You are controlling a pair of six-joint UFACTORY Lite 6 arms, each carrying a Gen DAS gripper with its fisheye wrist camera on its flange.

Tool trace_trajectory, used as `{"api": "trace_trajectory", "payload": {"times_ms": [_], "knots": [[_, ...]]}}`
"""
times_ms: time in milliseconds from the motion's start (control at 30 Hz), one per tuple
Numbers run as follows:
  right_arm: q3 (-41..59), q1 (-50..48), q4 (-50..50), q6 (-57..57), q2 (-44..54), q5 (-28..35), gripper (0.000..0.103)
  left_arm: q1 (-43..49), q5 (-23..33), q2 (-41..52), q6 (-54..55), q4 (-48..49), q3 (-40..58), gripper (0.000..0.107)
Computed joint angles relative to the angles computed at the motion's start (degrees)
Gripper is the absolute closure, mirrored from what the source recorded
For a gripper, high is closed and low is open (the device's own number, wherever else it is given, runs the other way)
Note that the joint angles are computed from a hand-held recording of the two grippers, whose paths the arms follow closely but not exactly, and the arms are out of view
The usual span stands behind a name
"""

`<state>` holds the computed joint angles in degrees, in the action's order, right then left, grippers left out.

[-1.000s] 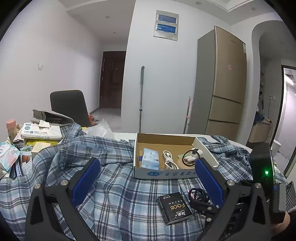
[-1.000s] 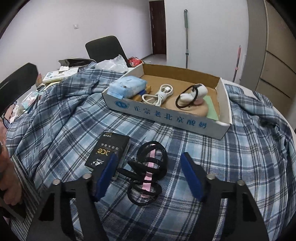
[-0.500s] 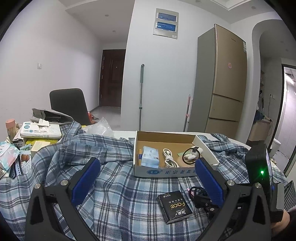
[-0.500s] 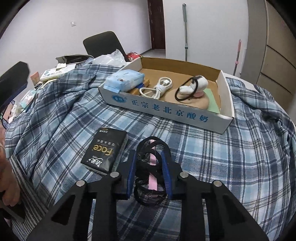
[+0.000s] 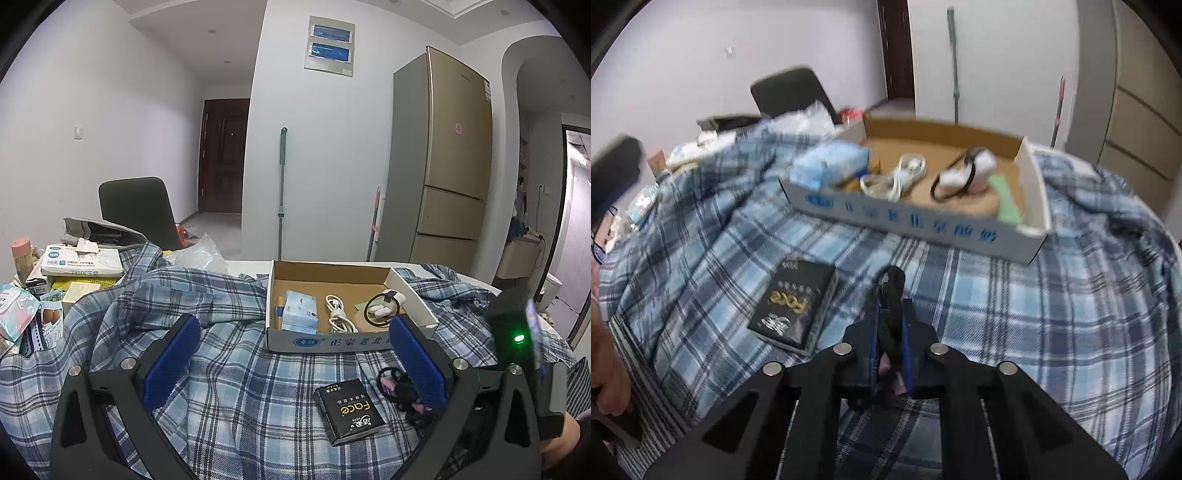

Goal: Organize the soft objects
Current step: 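Grasp the black earphone cable with the right gripper while the left gripper grasps the black tissue pack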

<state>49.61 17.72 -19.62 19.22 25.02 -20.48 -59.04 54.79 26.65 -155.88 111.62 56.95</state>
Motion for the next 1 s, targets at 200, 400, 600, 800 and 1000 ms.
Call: {"api": "trace_trajectory", "payload": {"times_ms": [200, 400, 600, 800, 1000], "knots": [[-7.51, -1.53, 4.03, -3.3, -6.9, -9.35, 0.095, 0.11, -0.37, 0.05, 0.51, -0.36, 0.17, 0.004], [-10.0, -1.99, 11.35, -7.86, -10.04, -12.69, 0.095, 1.66, -4.17, 1.78, 5.72, -5.27, 3.37, 0.004], [-9.06, -2.49, 11.64, -7.65, -8.93, -11.52, 0.095, 5.1, -14.63, 3.07, 12.01, -10.02, 7.65, 0.005], [-9.06, -2.92, 11.73, -7.02, -8.82, -11.22, 0.095, 9.38, -29.85, 8.45, 32.75, -31.72, 18.95, 0.017], [-8.3, -3.53, 9.85, -5.13, -8.21, -10.08, 0.095, 11.13, -33.92, 14.81, 46.09, -47.83, 27.58, 0.026]]}}
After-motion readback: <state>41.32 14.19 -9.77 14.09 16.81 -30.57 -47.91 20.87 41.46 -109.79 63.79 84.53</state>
